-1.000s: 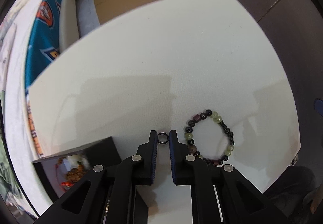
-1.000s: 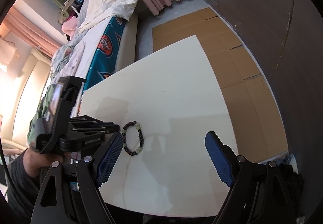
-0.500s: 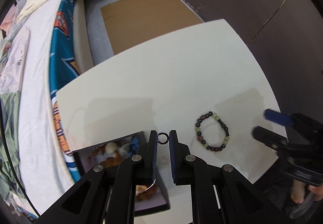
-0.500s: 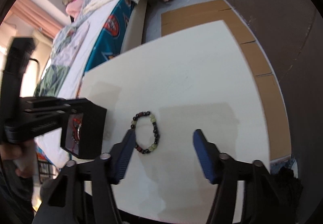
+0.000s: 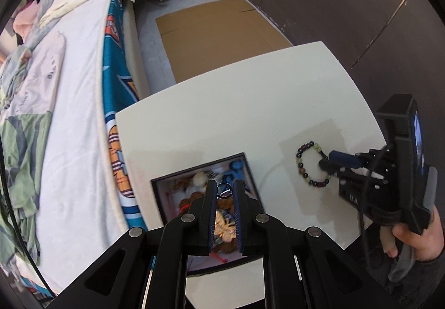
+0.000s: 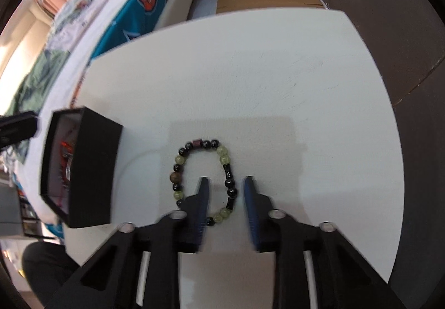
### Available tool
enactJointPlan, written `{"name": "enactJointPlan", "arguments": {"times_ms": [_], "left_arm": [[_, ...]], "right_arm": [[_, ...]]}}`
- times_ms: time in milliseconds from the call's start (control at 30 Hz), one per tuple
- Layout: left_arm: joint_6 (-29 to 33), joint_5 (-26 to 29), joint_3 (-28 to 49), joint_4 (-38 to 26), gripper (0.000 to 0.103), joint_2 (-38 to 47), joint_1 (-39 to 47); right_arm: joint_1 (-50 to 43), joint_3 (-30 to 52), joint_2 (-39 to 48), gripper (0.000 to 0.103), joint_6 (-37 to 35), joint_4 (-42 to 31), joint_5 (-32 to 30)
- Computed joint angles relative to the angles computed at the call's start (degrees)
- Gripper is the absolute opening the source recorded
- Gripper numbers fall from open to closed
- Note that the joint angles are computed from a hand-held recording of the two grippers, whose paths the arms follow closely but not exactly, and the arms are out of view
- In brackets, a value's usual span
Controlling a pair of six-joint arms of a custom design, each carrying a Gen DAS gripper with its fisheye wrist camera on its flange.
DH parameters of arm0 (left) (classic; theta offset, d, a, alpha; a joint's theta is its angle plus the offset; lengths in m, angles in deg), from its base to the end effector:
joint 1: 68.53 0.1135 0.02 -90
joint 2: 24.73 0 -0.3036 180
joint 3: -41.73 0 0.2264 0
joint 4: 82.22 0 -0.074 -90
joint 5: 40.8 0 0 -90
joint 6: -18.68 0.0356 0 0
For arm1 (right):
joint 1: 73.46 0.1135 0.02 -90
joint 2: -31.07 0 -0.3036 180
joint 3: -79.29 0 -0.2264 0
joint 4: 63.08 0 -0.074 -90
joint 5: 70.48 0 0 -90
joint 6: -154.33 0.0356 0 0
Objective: Organize jewelry
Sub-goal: 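Drop the dark ring into the box with the left tool while the right grasps the green-black bead bracelet, then carry the green-black bead bracelet into the black box with the right tool and open it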
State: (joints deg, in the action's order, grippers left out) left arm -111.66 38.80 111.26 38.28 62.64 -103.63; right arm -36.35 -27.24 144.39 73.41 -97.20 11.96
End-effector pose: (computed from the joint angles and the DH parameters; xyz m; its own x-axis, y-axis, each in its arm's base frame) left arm 0.2045 -0.1359 0.2411 -0.9536 -0.1080 -0.2811 -0.1103 0.9939 -0.0076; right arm 0.2716 0.2114 0.1422 -0.8558 -0.4513 -0.2527 -0.4983 0.8505 0.1684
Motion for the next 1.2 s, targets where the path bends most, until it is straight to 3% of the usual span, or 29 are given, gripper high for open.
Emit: {"name": "enactJointPlan", "arguments": {"times_ms": [33,233,400,767,900,933,1200], "left_arm": [[-0.11,-0.30,-0.57,-0.16,0.012,-0.95,-0.16],[-0.67,-0.78,-4.11,0.35,0.012,-5.57,-0.85],[-0.70,-1.27,-7.08,2.76,0.012,-8.70,-2.76],[0.76,2.96,-11.85,13.66,0.013,-10.53,-0.12],[1.41,5.69,-13.39,15.70,0.048,-10.41,2.92],[1.44,5.60,-13.88,15.84,0.053,-10.94,3.18],[1.77,5.53,-16.58,13.27,0.053,-16.17,6.47]], "right_arm": [[0.45,-0.19,-0.26,0.011,-0.01,0.25,1.30],[0.21,-2.73,-4.66,0.009,0.75,1.57,0.79],[-0.71,-5.41,-11.46,0.009,2.56,3.56,-5.61],[2.32,-5.13,-16.57,0.009,5.72,5.13,-8.07],[3.40,-4.13,-15.16,0.009,6.79,5.68,-7.97],[3.40,-3.98,-15.03,0.009,6.69,5.62,-8.07],[4.30,-4.17,-16.58,0.009,8.21,8.13,-11.03]]}}
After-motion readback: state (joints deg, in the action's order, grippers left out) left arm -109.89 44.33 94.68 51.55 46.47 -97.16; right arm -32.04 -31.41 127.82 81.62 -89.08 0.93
